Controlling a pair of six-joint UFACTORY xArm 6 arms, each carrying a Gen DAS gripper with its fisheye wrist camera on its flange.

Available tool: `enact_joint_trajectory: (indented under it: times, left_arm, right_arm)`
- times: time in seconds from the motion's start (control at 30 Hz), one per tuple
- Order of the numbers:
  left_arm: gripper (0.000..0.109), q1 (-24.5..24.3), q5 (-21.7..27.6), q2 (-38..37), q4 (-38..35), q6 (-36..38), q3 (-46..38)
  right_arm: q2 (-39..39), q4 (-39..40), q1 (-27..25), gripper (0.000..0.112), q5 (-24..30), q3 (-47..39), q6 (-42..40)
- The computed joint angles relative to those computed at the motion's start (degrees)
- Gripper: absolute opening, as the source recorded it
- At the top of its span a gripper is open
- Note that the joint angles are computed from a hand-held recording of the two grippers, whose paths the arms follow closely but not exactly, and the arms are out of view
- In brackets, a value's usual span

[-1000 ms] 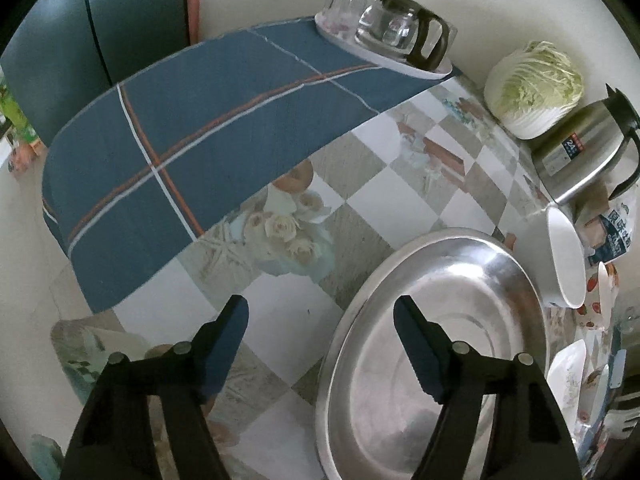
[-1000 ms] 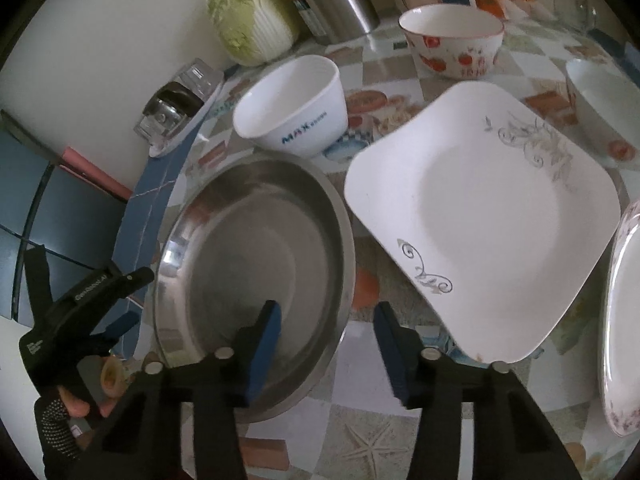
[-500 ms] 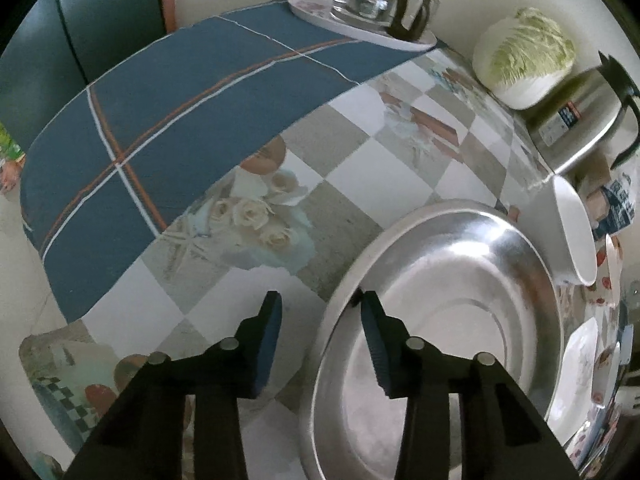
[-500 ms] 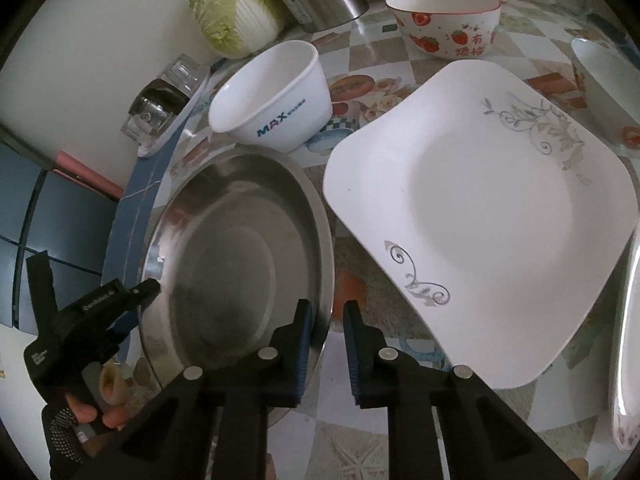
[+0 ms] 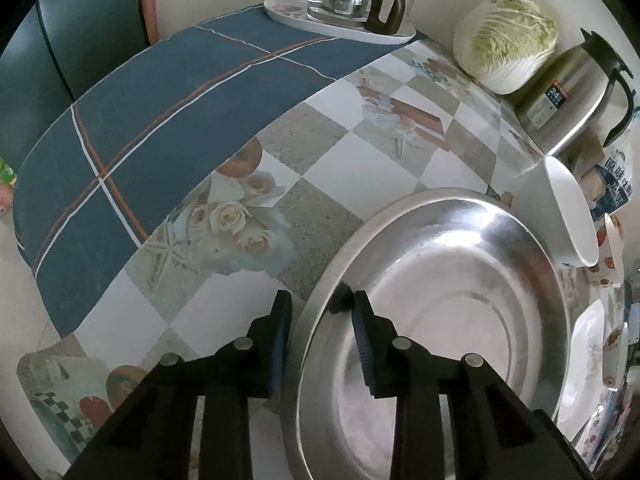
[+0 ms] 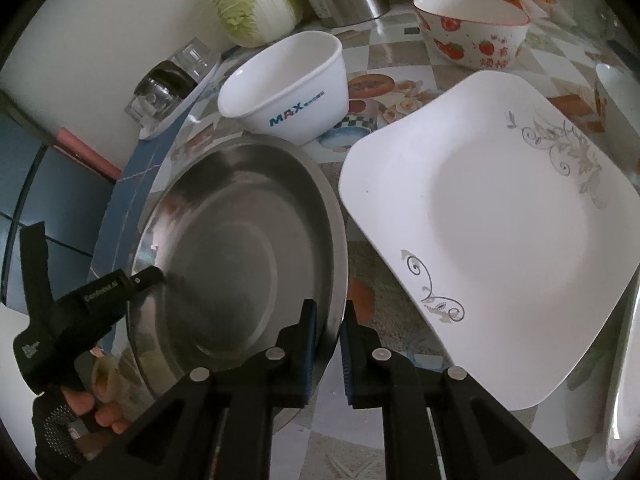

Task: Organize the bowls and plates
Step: 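Lift the steel tray off the table with both tools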

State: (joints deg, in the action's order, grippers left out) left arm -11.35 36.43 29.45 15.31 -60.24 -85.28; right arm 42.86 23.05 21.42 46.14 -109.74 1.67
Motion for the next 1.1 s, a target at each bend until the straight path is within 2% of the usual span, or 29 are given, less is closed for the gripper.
enact_joint_trajectory:
  times: [0.17,0.3,0.53,0.97,1.1]
  left_arm:
    - [0.031,-0.2,0.8,0.0,-0.1,0.3,-0.5]
    - [0.031,-0.1,-0.5,-1.9,-1.7,-0.2,2.2]
    - [0.031,-0.3,-0.7,-3.9,-0.3,-2.2,4.0]
    - [0.031,-0.6,-3.2,-7.8,5.1,-7.5,6.4]
    - [0.031,-1.0,-4.0,-9.6,9.7,-10.8,7.1]
  right_arm:
    - [-0.6,-1.0,0.2,0.012,0.1,0.3,-0.4]
    - [-1.5,-2.1,0.6,0.012,-0.8,1.0,-1.3]
    - [-3.8,-0.6,0.8,0.013,-2.6,2.3,-4.7]
    - [-8.7,1.1,1.2,0.013,-7.8,7.6,-9.5]
    - [-10.5,1.3,1.3,0.013,-9.6,9.4,-10.8]
